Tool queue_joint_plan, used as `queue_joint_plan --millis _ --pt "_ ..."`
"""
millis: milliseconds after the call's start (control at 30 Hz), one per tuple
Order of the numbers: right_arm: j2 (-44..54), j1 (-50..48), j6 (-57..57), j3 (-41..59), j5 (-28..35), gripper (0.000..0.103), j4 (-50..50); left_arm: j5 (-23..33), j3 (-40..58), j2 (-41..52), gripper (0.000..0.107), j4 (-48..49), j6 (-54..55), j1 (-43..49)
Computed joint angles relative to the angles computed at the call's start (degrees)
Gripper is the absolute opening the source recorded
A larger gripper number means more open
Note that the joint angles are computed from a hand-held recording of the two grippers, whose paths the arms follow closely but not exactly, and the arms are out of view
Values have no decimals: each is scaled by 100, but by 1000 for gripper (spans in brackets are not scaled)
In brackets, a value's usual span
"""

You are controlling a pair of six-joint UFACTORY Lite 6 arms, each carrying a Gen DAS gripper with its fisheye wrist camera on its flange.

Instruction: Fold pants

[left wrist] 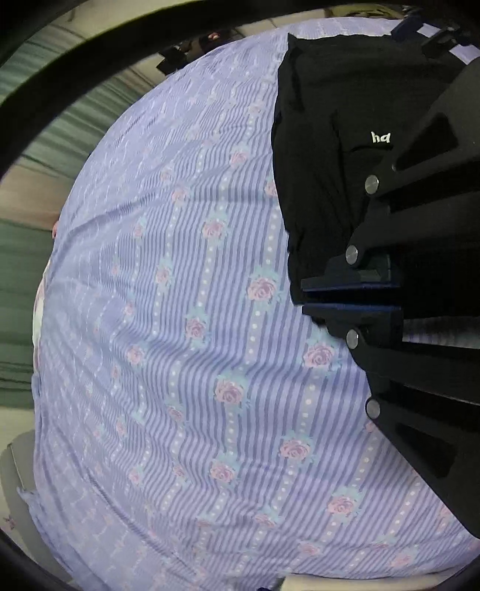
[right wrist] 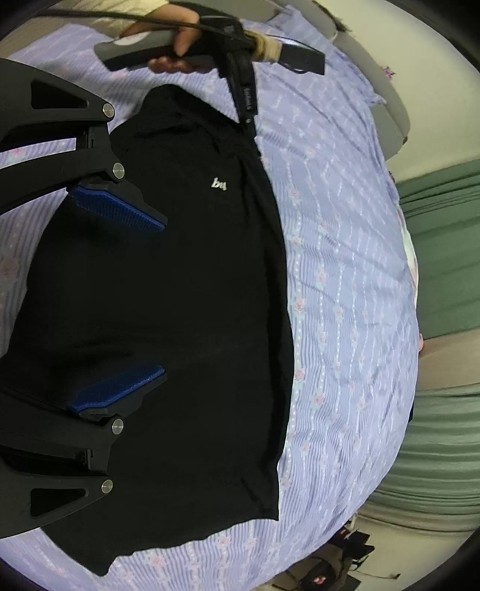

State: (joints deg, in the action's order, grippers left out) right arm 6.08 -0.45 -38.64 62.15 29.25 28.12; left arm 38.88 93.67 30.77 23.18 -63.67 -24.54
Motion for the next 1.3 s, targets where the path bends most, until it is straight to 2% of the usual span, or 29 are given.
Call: queue_joint_plan --millis 33,67,100,133,167,233,367,467,533,633,733,800,933,967,1033,1067,1133,1167,1233,1300 --pt "-52 11 128 -37 -48 74 -182 294 283 145 15 283 -337 -198" --pt "-111 16 261 -61 -69 74 -339 582 368 87 34 565 -587 -334" --pt "-189 -42 233 -79 -46 74 -329 954 424 -23 60 900 -886 -520" --pt "-288 -152 92 -103 6 74 -182 1317 376 -218 67 1288 -1322 -778" --pt "-359 -276 -74 -109 79 74 -10 1439 218 -451 68 1469 -1654 -943" --pt "-547 -611 -504 -153 291 74 430 1225 -428 -1141 70 1357 -2147 -1206" --pt "-689 -1260 -1039 -188 650 77 664 1225 -1435 -1906 75 1348 -3683 -2146" --pt "-573 -1535 -1142 -126 682 77 444 719 -2064 -2052 75 1262 -4723 -2583" --pt "-472 -1626 -1157 -106 632 77 235 96 -2633 -2158 75 1383 -5780 -2776" --pt "-460 -1722 -1284 -141 698 77 140 -839 -3147 -2086 75 2333 -7579 -2824" --pt "-499 -1773 -1401 -248 729 77 254 -1445 -3276 -1777 75 3697 -9378 -2608" --pt "-489 -1731 -1383 -324 660 77 237 -1635 -3216 -1529 75 4561 -10341 -2446" --pt "-483 -1652 -1233 -447 549 77 130 -1700 -2872 -1109 75 4944 -10612 -2160" --pt "-503 -1650 -1243 -486 552 77 135 -1724 -2811 -1036 72 5134 -10758 -2102" --pt "-597 -1618 -1266 -603 511 77 119 -1821 -2675 -883 53 4797 -10423 -1975" --pt "-681 -1571 -1232 -690 438 77 44 -1892 -2689 -831 40 4738 -10390 -1909" --pt "-904 -1431 -1124 -881 252 77 -186 -1901 -2722 -918 33 4410 -10137 -1870" --pt "-1037 -1368 -1158 -982 175 77 -240 -1805 -2697 -1040 30 3954 -9650 -1903" --pt "-1296 -1444 -1689 -1123 230 77 80 -1153 -2352 -1239 28 3098 -8451 -2062" --pt "-1430 -1755 -2248 -1105 563 77 591 -49 -1568 -1078 28 2665 -7252 -2291"
